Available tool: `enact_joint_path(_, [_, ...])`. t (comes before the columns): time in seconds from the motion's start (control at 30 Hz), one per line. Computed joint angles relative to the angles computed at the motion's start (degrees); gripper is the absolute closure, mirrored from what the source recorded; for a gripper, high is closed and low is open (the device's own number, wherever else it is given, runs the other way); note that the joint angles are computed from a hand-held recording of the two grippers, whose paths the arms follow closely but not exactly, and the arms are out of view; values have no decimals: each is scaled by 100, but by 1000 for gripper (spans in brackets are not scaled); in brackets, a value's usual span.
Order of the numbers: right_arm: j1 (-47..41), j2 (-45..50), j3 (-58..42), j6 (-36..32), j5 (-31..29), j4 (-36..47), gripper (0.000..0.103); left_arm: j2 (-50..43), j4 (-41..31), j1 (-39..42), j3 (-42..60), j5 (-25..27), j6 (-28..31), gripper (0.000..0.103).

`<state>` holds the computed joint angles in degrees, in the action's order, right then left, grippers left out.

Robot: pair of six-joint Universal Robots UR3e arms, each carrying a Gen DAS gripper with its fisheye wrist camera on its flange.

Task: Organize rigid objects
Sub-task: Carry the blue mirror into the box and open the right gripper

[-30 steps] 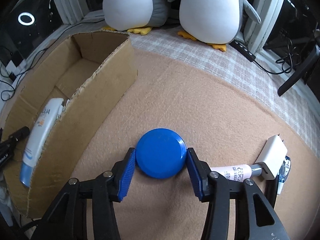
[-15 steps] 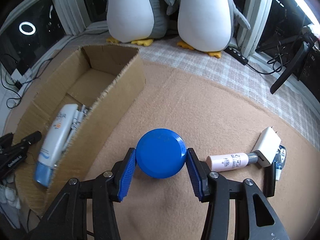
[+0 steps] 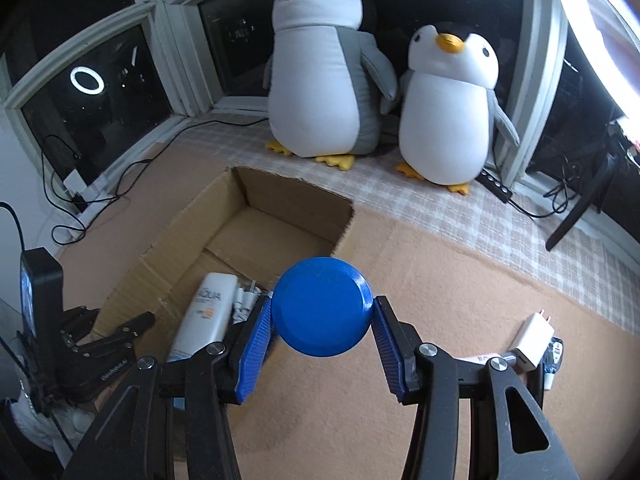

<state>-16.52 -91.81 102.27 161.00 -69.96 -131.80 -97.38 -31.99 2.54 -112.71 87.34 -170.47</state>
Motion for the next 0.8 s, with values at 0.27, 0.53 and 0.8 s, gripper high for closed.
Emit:
enact_joint_path(0.27, [424,331,-246,246,-107,-185,57,9,10,-11,-5,15,2,73])
enact_joint_path(0.53, [841,762,-560,389,-318,-332,57,25,16,-6,-17,15,13,73])
enact_joint_path(0.8, [999,1045,-718,469,-462,-407,57,32,29,8,-24,-3,-27,73])
